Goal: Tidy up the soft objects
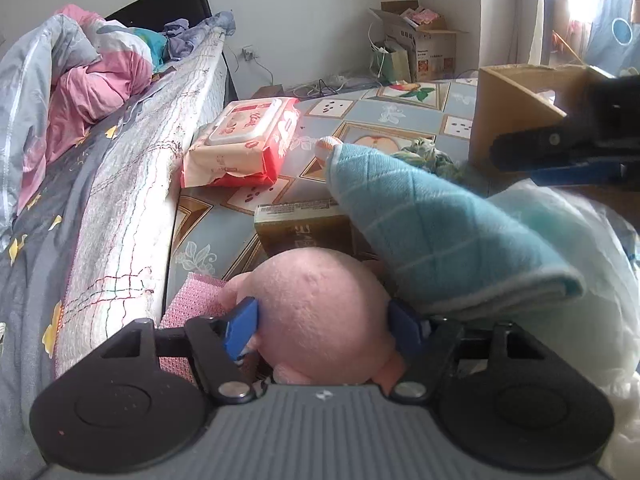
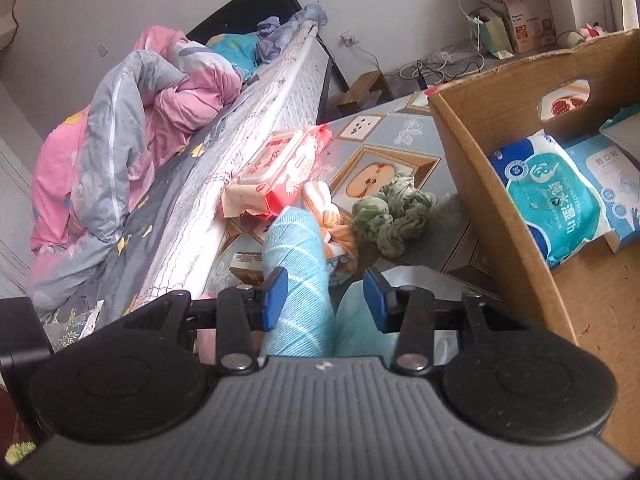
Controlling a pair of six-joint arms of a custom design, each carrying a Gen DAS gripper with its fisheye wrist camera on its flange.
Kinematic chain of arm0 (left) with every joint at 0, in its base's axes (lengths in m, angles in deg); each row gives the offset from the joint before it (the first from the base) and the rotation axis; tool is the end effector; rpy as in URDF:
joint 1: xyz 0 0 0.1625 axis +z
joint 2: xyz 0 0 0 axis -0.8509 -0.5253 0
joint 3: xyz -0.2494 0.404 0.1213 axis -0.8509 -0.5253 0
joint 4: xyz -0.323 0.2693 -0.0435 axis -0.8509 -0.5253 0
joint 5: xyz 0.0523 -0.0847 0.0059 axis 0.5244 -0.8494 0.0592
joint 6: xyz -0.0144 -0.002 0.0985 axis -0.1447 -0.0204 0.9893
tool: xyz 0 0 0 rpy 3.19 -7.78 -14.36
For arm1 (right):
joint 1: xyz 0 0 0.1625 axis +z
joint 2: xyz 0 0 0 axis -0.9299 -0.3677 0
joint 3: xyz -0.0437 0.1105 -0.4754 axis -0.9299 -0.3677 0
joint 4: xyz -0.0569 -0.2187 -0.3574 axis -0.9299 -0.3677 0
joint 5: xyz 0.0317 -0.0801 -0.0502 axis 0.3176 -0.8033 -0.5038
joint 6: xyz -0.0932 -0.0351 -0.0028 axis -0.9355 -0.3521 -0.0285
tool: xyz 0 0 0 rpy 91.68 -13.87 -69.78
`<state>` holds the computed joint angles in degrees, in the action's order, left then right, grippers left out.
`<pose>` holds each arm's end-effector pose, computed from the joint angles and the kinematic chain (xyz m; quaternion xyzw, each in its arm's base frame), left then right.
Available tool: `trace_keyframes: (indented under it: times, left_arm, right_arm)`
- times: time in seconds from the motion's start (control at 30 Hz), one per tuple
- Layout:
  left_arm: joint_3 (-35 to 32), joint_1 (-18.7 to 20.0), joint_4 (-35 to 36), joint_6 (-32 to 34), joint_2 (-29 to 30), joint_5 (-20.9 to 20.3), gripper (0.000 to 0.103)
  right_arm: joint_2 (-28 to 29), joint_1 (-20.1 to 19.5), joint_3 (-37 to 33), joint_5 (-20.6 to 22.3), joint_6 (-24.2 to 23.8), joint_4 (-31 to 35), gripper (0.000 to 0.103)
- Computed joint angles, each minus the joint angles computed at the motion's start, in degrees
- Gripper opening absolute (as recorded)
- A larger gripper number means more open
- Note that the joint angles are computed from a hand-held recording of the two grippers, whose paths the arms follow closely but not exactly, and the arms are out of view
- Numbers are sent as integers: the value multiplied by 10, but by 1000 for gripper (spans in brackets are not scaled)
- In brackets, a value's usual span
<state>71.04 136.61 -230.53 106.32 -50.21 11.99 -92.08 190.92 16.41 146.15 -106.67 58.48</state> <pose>0.0217 -0.7182 0.3826 0.5322 0.7992 -0.1360 0.2439 0.4405 -0.6007 -0.0759 -0.1599 -0.8084 0.5266 0.2089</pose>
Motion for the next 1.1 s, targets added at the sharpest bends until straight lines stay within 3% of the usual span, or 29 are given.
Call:
trace_keyframes:
  times: [0.07,0.17,0.27,0.37,0.47,0.53,0.6,0.67,0.83,0.87,0.97,1.1]
  left_arm:
    - [-10,2,14,-19,-3,-14,62]
    - [-30,4,45,-50,-9,-34,47]
    - [-55,6,82,-92,-15,-46,5]
    - [-75,11,105,-115,-21,-70,1]
    - [-61,9,106,-76,-35,-75,6]
    - [-31,6,81,-38,-47,-70,21]
    - [11,2,36,23,-59,-57,46]
    - [48,2,-17,84,-63,-42,59]
    - [105,5,-170,211,-33,3,65]
    - [102,6,-168,208,-28,4,73]
    - [95,4,-171,192,-14,15,82]
    - [88,8,-179,181,-5,9,80]
  right_arm:
    - [-13,1,25,-14,-12,-36,44]
    - [-36,-4,65,-73,6,-72,44]
    - [-50,-13,89,-140,39,-89,44]
    - [-52,-12,94,-167,46,-98,44]
    - [-51,-7,95,-171,44,-109,44]
    - [-49,-4,94,-171,45,-110,44]
    - [-47,-2,90,-170,46,-99,44]
    - [-44,0,81,-172,50,-75,44]
    - [-32,-2,56,-196,61,-18,44]
    - [-32,-3,56,-201,64,-16,44]
    - [-31,-5,54,-207,68,-10,44]
    - [-35,-10,63,-211,78,-12,45]
